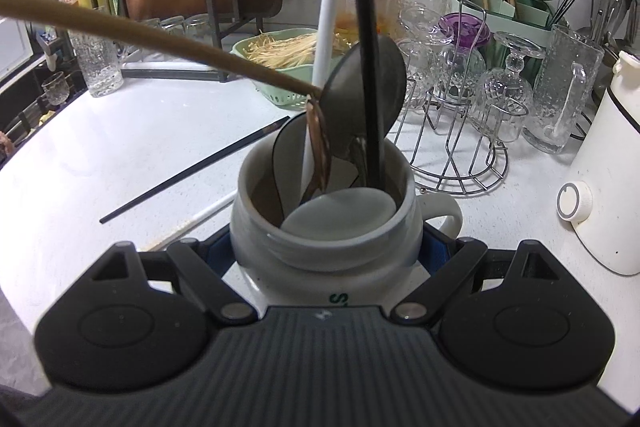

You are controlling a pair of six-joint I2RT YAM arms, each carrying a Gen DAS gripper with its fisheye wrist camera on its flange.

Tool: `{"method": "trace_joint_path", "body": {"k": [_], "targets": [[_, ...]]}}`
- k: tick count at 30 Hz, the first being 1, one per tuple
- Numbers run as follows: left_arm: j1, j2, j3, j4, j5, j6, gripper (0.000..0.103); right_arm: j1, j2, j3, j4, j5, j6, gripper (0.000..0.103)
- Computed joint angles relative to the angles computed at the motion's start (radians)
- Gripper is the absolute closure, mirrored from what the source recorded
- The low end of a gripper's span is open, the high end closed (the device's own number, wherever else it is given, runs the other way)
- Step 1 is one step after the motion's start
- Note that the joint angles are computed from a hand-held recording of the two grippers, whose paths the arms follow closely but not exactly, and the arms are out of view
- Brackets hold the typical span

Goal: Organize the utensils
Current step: 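Carry the wooden chopstick over the mug and lower it inside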

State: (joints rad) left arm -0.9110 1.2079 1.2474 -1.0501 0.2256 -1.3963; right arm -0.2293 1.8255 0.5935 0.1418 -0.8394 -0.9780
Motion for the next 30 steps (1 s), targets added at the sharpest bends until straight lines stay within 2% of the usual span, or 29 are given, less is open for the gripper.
{"method": "trace_joint_path", "body": {"k": [4,9,15,26,30], "targets": [[0.066,0.011,0.002,-0.039,0.056,0.035,0.096,0.002,-0.007,-0.022,0.037,0.003,0.028,0.012],[0.116,0.056,0.016,-0.036,0.122,0.094,0.096,0.005,-0.008,-0.026,0.047,0.008,0.039,0.012],[0.172,0.171,0.109,-0.086,0.189,0.203,0.096,0.003,-0.006,-0.027,0.05,0.006,0.038,0.012],[0.291,0.41,0.351,-0.233,0.213,0.456,0.095,0.01,-0.019,-0.044,0.073,0.027,0.066,0.012],[0.318,0.514,0.477,-0.304,0.183,0.551,0.095,0.01,-0.024,-0.062,0.106,0.033,0.089,0.012]]}}
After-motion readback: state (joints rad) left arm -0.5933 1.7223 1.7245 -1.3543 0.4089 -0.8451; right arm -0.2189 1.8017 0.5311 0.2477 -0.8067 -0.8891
